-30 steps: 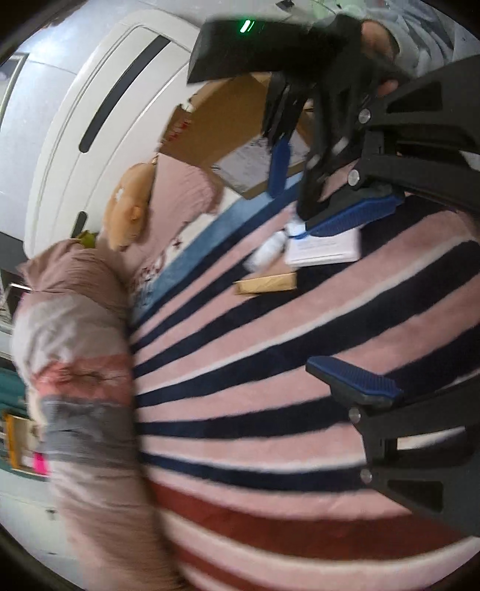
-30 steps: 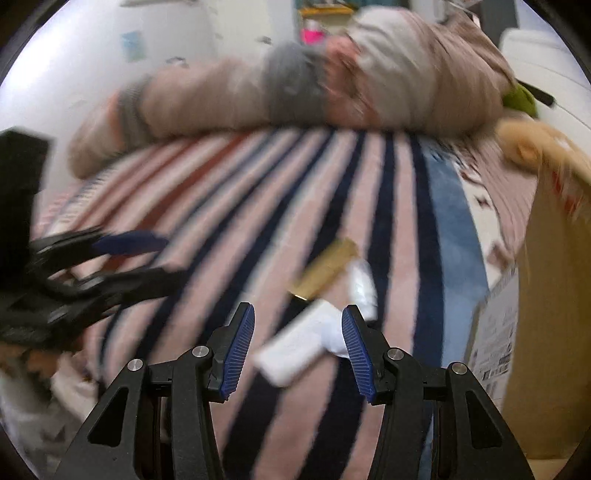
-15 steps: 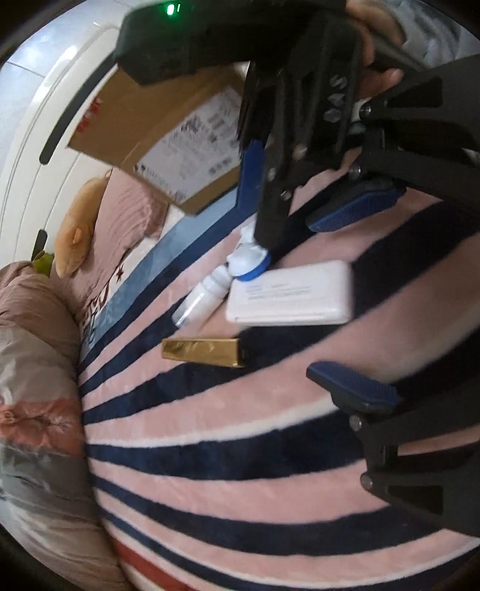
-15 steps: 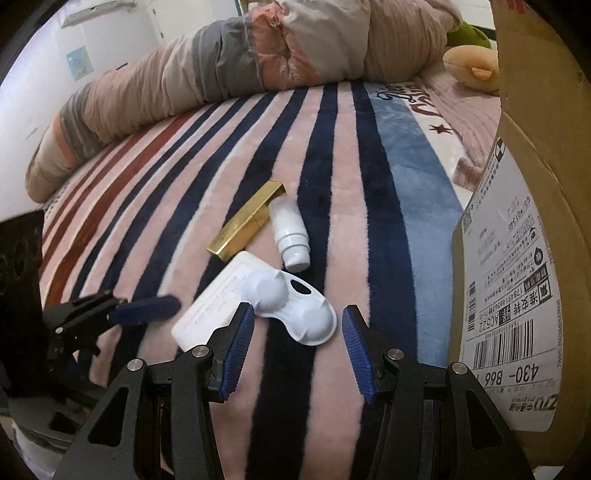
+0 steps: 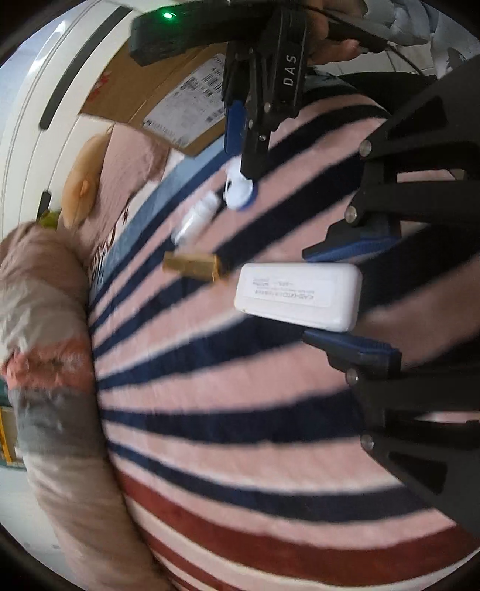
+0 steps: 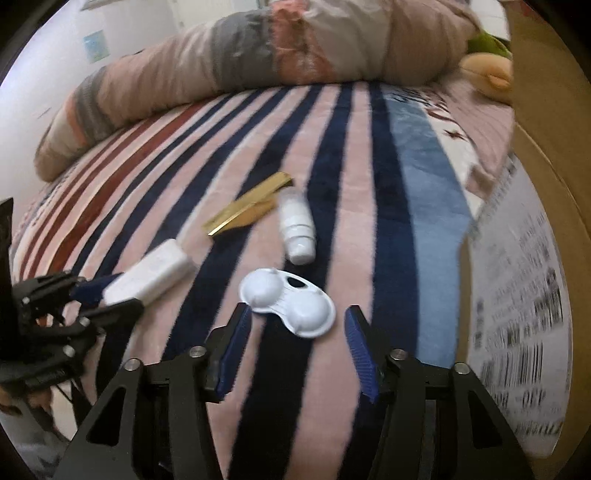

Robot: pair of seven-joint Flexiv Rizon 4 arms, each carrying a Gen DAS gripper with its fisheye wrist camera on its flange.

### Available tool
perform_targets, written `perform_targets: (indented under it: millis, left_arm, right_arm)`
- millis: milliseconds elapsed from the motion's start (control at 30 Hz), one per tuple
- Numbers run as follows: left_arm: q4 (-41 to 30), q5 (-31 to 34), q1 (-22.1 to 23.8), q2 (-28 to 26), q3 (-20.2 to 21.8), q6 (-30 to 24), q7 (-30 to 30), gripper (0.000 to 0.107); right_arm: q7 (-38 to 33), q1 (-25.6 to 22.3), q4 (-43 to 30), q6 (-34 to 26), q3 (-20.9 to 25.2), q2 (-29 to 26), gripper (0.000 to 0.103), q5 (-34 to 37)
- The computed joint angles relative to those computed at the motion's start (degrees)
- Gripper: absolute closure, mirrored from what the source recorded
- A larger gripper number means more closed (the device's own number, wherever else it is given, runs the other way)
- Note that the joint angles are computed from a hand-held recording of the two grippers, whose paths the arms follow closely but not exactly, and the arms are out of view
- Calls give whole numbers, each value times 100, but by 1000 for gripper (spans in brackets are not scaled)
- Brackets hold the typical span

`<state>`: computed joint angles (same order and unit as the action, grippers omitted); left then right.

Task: Organize rigid objects
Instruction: 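Grasp the white rectangular box with the left gripper while the right grasps the white double-cup case, then carry the white box into the cardboard box with the left gripper while the right drops the cup case there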

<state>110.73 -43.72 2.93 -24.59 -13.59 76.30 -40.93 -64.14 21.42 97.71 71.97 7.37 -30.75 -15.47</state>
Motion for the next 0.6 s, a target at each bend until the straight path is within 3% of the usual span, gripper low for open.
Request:
perform_targets:
  millis: [67, 200, 333, 433, 500, 567, 600]
  left_arm:
    - [34, -6, 4, 4, 59, 37, -105, 72]
    - [1, -12, 33, -71, 55, 27, -270, 69]
    - [6, -30, 42, -119, -54, 198, -248, 63]
    - [-61, 85, 8, -214, -61, 356, -356, 63]
    - [-68, 101, 74, -244, -143, 406, -381, 63]
    - [-32, 54, 155, -256, -234, 482, -439, 69]
    - [0, 18, 216, -241, -298, 509, -422, 73]
  right_arm:
    - [112, 154, -64, -47, -193, -79, 43, -204]
    - [32, 36, -264, -156, -2, -206, 43, -48]
    - [-854, -410, -370, -166, 758, -214, 43, 576]
    - [-643, 43, -239, -74, 145, -170, 43, 201]
    - [-503, 115, -306, -116, 10, -254, 49, 106]
    - [-674, 50, -347, -74, 85, -317, 76, 83]
    - [-683, 162, -279, -27, -59, -288, 76, -105]
